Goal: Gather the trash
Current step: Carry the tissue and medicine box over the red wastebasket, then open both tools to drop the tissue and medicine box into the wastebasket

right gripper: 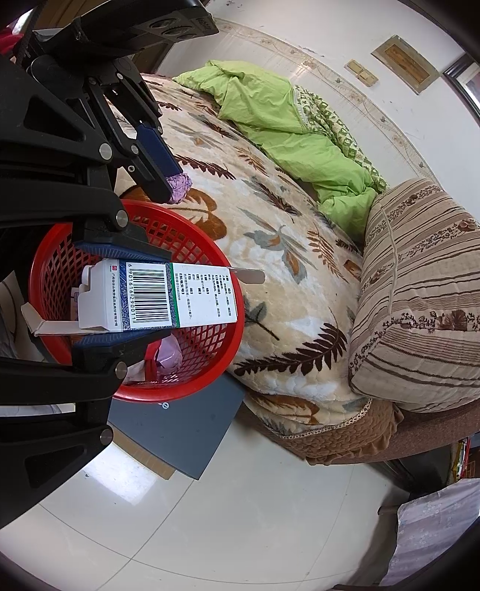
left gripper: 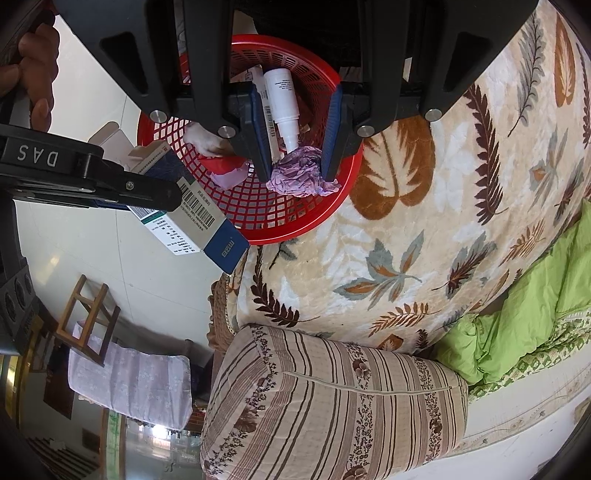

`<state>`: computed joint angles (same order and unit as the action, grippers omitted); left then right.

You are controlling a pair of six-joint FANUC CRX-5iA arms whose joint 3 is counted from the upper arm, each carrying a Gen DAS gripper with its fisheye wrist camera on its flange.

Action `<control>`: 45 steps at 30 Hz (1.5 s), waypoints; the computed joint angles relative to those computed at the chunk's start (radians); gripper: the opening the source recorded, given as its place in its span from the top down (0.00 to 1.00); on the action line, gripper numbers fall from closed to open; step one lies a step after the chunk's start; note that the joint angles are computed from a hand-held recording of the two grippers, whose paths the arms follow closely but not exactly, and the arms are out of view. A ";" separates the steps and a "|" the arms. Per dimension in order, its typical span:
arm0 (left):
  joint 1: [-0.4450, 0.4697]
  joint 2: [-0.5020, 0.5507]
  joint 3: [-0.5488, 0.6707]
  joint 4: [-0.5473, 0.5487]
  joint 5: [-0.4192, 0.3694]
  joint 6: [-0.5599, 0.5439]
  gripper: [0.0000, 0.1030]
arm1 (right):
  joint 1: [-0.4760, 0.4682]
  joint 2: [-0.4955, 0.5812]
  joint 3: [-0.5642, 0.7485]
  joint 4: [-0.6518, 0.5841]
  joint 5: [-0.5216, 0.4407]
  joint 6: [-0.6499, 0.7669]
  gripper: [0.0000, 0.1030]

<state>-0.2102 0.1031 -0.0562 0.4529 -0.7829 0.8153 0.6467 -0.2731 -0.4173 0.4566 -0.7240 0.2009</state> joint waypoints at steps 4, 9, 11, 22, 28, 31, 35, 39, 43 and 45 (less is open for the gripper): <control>-0.002 -0.001 -0.002 0.000 -0.001 -0.003 0.74 | 0.000 -0.001 -0.001 0.001 -0.001 -0.001 0.66; -0.002 0.000 -0.001 -0.001 -0.002 0.001 0.74 | 0.004 0.000 -0.004 0.004 0.000 -0.009 0.66; -0.003 0.000 -0.001 -0.002 -0.001 0.000 0.74 | 0.003 0.000 -0.003 0.005 -0.001 -0.010 0.66; -0.004 0.000 0.001 -0.005 -0.003 0.003 0.74 | 0.004 0.000 -0.007 0.007 0.001 -0.014 0.66; -0.007 0.000 -0.001 -0.001 0.000 0.001 0.74 | 0.006 -0.001 -0.012 0.013 0.001 -0.023 0.66; -0.008 -0.002 -0.004 -0.002 0.006 0.003 0.74 | 0.003 -0.002 -0.014 0.016 0.001 -0.021 0.65; -0.007 -0.001 -0.001 -0.004 0.003 0.004 0.73 | 0.006 -0.004 -0.016 0.026 -0.004 -0.030 0.65; -0.006 -0.002 -0.003 -0.002 0.005 0.000 0.69 | 0.006 -0.006 -0.014 0.017 -0.006 -0.029 0.65; -0.002 -0.006 -0.009 0.003 0.010 -0.004 0.61 | 0.009 -0.004 -0.013 0.025 -0.010 -0.035 0.62; 0.000 -0.008 -0.013 0.007 0.014 -0.006 0.57 | 0.012 -0.004 -0.013 0.034 -0.014 -0.042 0.61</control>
<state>-0.2105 0.0950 -0.0687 0.4598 -0.7685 0.8088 0.6585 -0.2775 -0.4299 0.4903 -0.7384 0.1589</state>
